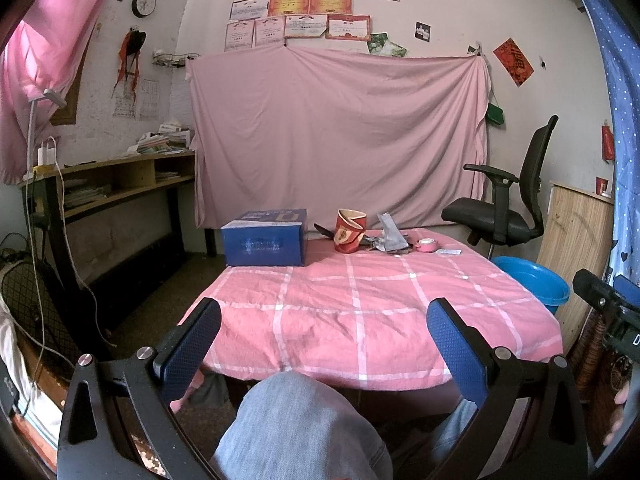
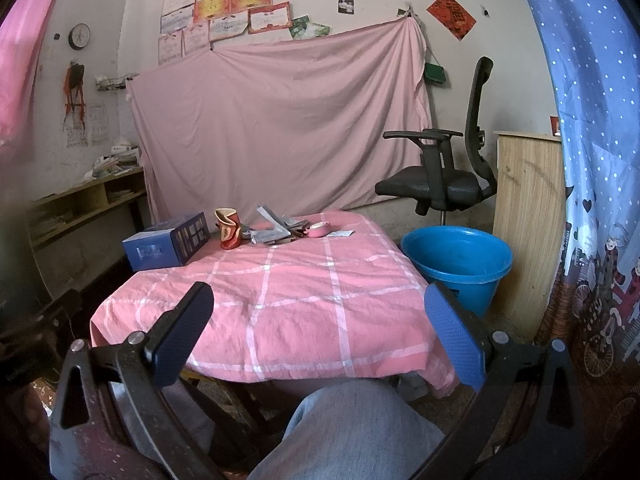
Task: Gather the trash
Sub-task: 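Grasp the crumpled paper cup with the left tool while the right tool grasps the pink lid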
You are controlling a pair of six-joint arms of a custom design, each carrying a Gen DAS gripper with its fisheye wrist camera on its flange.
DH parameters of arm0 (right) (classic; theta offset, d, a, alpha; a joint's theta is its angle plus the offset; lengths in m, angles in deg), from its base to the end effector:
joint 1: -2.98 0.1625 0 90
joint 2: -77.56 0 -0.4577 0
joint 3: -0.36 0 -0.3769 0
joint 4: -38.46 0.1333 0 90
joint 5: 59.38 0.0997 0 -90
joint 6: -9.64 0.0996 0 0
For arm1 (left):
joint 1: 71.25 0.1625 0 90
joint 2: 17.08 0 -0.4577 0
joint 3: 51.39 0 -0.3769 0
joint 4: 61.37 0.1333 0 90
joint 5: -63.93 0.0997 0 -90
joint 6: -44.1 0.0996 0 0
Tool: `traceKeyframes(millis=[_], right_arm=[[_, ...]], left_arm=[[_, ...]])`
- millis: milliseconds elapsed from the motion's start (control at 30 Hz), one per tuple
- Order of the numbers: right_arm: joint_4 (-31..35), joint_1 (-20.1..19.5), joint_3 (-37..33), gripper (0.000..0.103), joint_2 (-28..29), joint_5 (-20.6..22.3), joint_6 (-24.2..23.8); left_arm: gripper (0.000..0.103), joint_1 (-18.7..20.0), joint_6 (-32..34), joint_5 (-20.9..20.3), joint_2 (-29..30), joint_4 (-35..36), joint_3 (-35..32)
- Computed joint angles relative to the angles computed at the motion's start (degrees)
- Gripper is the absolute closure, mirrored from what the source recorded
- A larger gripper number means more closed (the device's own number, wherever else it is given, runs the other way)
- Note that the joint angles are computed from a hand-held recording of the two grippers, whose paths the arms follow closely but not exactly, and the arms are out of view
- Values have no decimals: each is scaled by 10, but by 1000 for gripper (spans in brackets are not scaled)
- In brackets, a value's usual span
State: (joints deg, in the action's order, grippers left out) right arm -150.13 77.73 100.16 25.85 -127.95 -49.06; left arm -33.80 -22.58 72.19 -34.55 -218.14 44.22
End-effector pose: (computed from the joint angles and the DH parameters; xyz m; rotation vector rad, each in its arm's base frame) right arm -0.0126 -0.6914 0.2592 1.1780 -2.3296 1.2756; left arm -0.3469 -0.5578 -0.0746 -0.0143 1.6304 -1.5332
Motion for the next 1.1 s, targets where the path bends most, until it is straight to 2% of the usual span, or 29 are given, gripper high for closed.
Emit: traceKeyframes(millis=[67,133,233,367,400,600,700,767,867,1100], right_arm=[[2,3,-6,0,3,2,-2],[3,8,-17,0,9,4,-5],[11,18,-39,0,21,7,-6],[25,31,-78,0,43,8,-10],[31,33,-89,0,48,11,-11],[55,51,-167,0,97,17,-20],[65,58,-208,0,123,25,-29],[82,68,-249,0,147,9,-26],[105,75,-307,0,181,13,-29],[212,100,-482,0,278,-25,-48]], left_arm=[[2,1,-7,3,-4,13,0],[2,5,-44,8,-14,64,-4],[2,18,-145,17,-35,198,-15],[2,34,-236,38,-53,338,-44],[2,40,-269,42,-60,394,-57],[2,76,-372,87,-66,579,-127],[2,96,-391,126,-62,633,-161],[2,110,-388,135,-56,667,-195],[2,134,-415,173,-45,736,-241],[2,189,-489,193,-12,930,-384]])
